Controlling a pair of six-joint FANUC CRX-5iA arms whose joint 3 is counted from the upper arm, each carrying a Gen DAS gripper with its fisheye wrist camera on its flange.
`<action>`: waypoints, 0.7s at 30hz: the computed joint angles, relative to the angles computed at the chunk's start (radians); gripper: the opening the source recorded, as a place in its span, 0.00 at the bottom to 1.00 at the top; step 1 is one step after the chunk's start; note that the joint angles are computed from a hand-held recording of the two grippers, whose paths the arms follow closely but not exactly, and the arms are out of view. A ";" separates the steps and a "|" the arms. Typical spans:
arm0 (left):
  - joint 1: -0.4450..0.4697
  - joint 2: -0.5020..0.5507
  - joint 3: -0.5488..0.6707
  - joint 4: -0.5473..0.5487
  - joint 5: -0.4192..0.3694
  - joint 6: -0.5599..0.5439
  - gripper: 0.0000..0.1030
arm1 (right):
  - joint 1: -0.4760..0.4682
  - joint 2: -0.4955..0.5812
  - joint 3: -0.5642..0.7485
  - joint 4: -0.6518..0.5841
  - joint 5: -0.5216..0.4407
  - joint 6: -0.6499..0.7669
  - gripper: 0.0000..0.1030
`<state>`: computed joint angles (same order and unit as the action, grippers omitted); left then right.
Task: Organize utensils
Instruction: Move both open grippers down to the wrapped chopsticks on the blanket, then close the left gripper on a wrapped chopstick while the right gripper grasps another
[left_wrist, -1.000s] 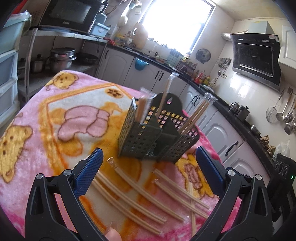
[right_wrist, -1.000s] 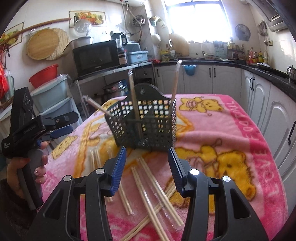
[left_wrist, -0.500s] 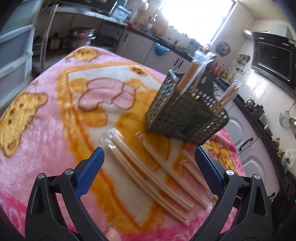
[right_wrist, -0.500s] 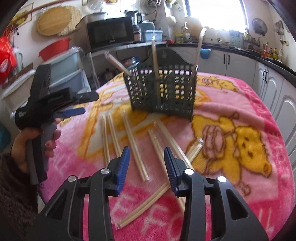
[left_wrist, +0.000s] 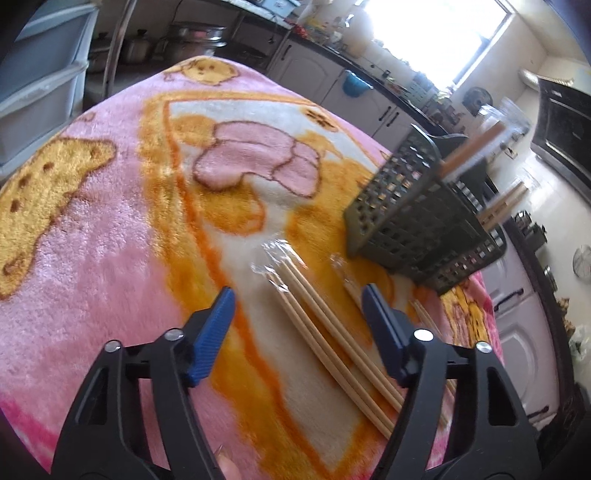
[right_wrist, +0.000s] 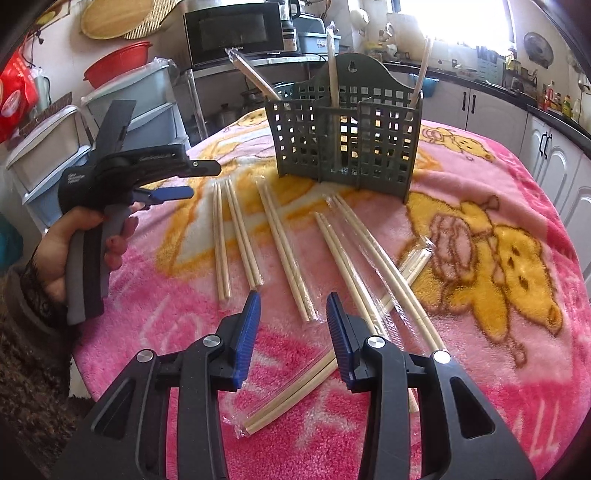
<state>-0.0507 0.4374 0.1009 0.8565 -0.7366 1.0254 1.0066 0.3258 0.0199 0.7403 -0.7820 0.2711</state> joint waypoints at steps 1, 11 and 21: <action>0.002 0.009 0.009 0.003 -0.006 0.005 0.53 | -0.001 0.002 0.004 -0.007 -0.002 0.008 0.34; 0.012 0.087 0.097 -0.004 -0.045 0.074 0.26 | -0.009 0.028 0.051 -0.083 -0.019 0.087 0.32; 0.016 0.100 0.106 -0.007 -0.041 0.080 0.13 | -0.019 0.055 0.088 -0.141 -0.047 0.117 0.16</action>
